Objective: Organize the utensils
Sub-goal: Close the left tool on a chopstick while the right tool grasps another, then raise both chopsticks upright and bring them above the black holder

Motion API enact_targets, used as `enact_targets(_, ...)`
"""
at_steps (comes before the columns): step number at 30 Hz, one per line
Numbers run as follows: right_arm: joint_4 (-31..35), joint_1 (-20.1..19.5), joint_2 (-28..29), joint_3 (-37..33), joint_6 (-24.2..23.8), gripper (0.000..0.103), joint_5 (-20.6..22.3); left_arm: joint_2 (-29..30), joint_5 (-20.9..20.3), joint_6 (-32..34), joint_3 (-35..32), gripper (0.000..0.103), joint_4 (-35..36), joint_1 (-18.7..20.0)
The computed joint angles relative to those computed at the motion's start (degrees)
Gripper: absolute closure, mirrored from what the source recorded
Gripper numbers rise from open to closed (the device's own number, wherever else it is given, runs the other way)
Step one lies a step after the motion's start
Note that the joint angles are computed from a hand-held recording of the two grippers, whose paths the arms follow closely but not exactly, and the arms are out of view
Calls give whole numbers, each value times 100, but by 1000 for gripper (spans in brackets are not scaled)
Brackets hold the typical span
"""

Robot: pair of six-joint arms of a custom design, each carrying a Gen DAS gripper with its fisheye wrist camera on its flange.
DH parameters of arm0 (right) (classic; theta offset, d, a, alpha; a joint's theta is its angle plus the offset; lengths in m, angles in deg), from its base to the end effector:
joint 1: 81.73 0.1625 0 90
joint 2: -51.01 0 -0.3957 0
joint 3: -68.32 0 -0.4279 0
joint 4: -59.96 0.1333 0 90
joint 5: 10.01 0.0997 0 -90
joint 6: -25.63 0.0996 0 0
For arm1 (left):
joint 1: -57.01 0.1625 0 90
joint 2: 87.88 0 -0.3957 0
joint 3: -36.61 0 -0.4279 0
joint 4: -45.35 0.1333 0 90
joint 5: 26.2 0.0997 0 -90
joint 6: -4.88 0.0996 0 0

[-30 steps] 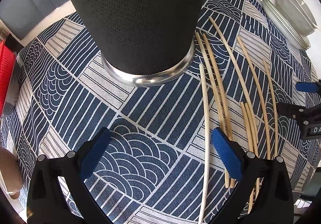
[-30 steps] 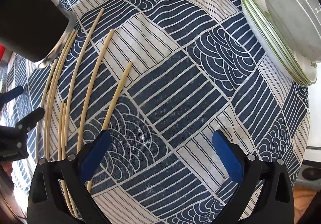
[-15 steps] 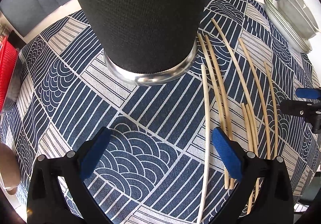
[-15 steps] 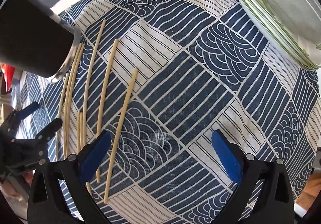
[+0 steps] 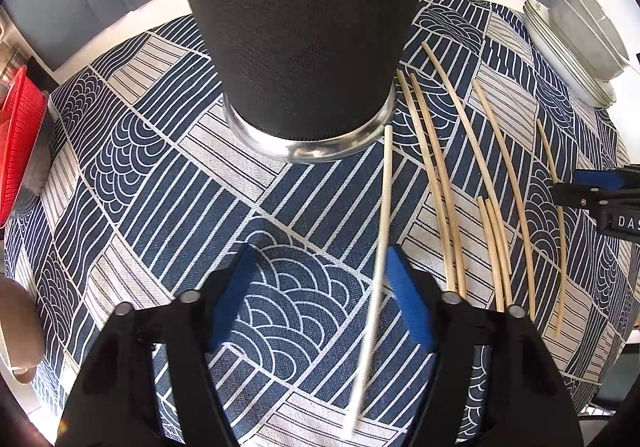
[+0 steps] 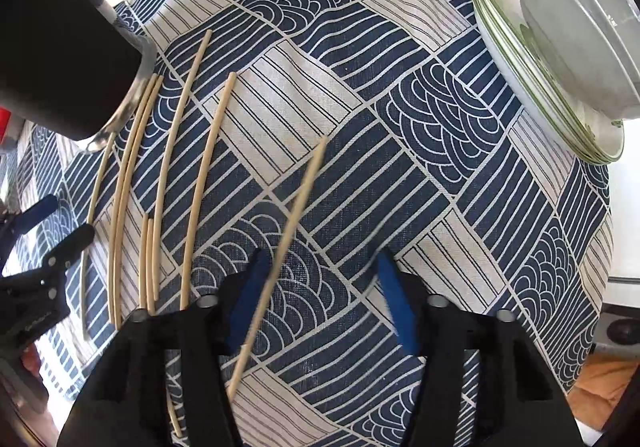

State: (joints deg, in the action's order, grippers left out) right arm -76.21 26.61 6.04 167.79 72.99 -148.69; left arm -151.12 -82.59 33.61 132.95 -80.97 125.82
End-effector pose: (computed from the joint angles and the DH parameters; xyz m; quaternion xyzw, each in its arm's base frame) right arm 0.2498 -0.5678 0.0143 -0.1987 -0.8872 0.1674 0.3812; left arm -0.0559 -0.6656 0.2049 0.3964 0.8710 -0.0078 0.2901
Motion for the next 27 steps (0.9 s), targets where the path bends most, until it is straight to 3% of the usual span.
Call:
enact_targets(1,66,4,-40,37,60,95,-15,-31,-7,-30,-6,59,-1,14)
enact_targets(2,22,-4,-88,113,58,97,0,-66,-9,-76,-5,79,-29,36)
enact_targets(3,30,-12,-137,183,68,99,9,-100,-33,-152,-10,88,-41,72)
enact_targets(9,-251,-55,-610,775,248,99,199,-387,-68,-317,93,95,112,195)
enact_targets(15,-513,33,-1093,1346,185,99,26,-666,-127,-708,28,98,546,364)
enact_targets(22,-453,393,-1352,1459,219,99,-320,-917,-202,-935,-79,98,750,551)
enact_targets(27,-463,658,-1322,1146,13,99,-521,-1046,-226,-954,-251,98,708,594)
